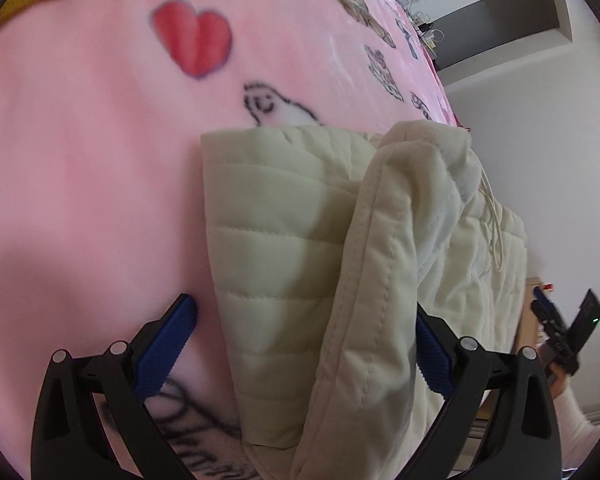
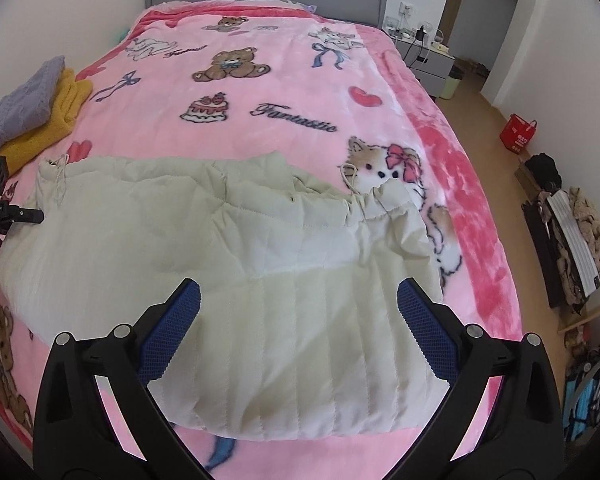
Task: Fold large clothes
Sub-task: 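Grasp the folded jacket bundle with both grippers from its sides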
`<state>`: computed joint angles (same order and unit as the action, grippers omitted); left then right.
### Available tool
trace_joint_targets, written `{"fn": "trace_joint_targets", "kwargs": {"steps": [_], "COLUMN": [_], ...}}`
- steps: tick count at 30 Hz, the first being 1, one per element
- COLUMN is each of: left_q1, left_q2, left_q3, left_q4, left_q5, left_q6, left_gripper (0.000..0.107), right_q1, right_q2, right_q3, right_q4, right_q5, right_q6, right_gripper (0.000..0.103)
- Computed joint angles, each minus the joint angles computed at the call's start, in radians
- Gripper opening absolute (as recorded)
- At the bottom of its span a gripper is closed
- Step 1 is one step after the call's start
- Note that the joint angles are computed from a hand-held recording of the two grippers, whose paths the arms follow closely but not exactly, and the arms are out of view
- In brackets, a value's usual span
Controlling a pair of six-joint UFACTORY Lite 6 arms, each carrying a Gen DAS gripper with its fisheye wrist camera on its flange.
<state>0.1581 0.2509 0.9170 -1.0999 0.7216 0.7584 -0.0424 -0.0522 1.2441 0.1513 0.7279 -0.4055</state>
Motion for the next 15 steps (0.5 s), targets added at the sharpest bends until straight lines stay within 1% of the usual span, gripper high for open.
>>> {"fn": "trace_joint_targets", "kwargs": {"steps": [2,4,5,6,8,11,12,13,15], "left_q1": [0.010,-0.005,-0.012,-0.022,-0.040,-0.026,-0.016,-0.017,-0.026], "left_q2": [0.035,0.046,0.051,0.066,0.092,0.136,0.145,0.139,0.124], "left_q3": [0.014,0.026,0.030,0.045,0.071,0.100,0.101,0.098,0.095], "left_q4": [-0.034,-0.031,-0.027,-0.023,-0.021,-0.029,-0.040,-0.042,-0.038], "left_q5": [0.027,0.034,0.040,0.050,0.061,0.103,0.120,0.125,0.122], "left_q6": [0.035,0.047,0.057,0.065,0.077,0.086,0.093,0.105,0.113], "left_gripper": [0.096,0.090,0.084,0.072,0.066,0.057,0.051,0.048,0.038], "right_q1": [0.011,0.012,0.010,0.004,-0.022,-0.105,-0.139,-0.184,-0.256], "right_q2": [0.004,0.010,0.009,0.011,0.016,0.048,0.065,0.101,0.181], "right_q3": [0.004,0.007,0.003,0.001,0.004,0.041,0.062,0.102,0.186], "right_q4": [-0.013,-0.024,-0.031,-0.045,-0.029,0.047,0.079,0.116,0.159], "right_q5": [0.002,0.004,0.002,-0.003,-0.005,0.011,0.018,0.036,0.067], "right_q6": [0.022,0.032,0.037,0.042,0.017,-0.090,-0.136,-0.191,-0.252], "right_gripper": [0.095,0.095,0.095,0.095,0.095,0.095,0.095,0.095,0.095]}}
